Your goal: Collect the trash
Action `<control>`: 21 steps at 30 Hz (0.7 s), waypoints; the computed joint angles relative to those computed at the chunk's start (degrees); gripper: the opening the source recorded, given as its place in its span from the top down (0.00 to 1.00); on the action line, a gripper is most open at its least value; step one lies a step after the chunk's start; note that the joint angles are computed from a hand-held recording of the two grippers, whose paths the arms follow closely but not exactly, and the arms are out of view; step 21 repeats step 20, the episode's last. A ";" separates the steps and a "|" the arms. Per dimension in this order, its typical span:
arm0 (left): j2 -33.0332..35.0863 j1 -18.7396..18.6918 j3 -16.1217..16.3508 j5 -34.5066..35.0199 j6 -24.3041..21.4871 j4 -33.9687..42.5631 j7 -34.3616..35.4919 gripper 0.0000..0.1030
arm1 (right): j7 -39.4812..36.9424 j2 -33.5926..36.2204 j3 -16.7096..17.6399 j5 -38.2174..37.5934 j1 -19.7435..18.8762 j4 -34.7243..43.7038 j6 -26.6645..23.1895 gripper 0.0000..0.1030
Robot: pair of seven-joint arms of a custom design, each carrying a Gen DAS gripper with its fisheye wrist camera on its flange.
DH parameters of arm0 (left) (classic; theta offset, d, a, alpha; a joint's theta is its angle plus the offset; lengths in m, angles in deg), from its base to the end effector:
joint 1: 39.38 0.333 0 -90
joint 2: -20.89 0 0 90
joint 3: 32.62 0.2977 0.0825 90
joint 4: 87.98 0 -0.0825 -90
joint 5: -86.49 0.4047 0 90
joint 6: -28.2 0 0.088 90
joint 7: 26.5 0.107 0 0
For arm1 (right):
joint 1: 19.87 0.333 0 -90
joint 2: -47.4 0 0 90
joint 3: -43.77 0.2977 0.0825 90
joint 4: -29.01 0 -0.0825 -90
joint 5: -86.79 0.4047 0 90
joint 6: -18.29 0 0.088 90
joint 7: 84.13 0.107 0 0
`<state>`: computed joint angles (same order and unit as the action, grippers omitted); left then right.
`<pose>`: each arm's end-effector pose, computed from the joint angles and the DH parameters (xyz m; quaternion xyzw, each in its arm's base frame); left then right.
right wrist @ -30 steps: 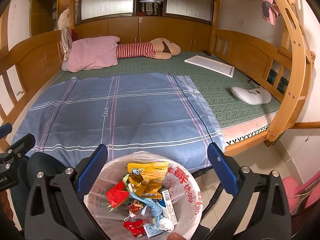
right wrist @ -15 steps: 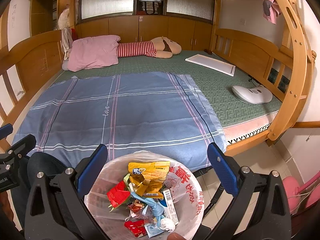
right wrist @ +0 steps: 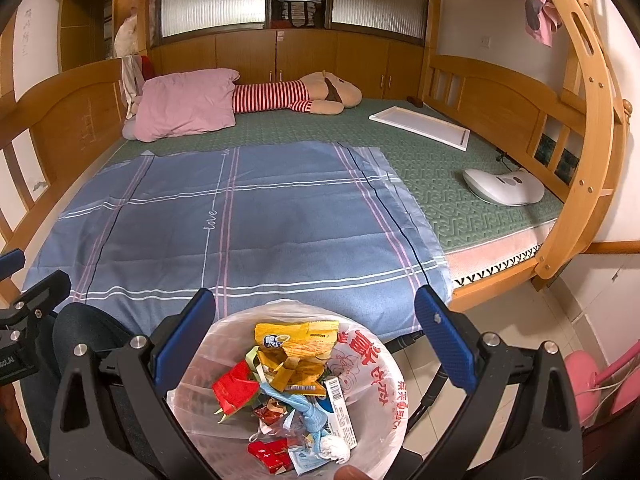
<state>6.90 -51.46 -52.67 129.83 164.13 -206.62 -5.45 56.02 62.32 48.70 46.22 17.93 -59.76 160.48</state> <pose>0.4670 -0.3010 0.5684 -0.7033 0.5692 -0.2676 0.3313 0.5202 0.4746 0.5546 -0.7245 0.5467 -0.2738 0.3183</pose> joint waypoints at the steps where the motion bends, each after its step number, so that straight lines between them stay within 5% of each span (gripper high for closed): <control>1: 0.00 -0.03 0.00 -0.03 0.03 0.00 0.00 0.03 | -0.05 0.03 0.00 0.09 -0.04 -0.02 0.03 0.05; 17: 1.01 -0.42 0.26 -0.34 -1.12 0.48 -0.13 0.03 | 0.82 -0.53 -0.10 0.72 -0.76 -0.99 0.56 0.05; 21: 1.67 -0.08 0.43 0.63 -1.58 0.58 -0.54 0.03 | 2.17 -1.86 -0.23 -0.16 -1.32 -3.14 5.83 0.05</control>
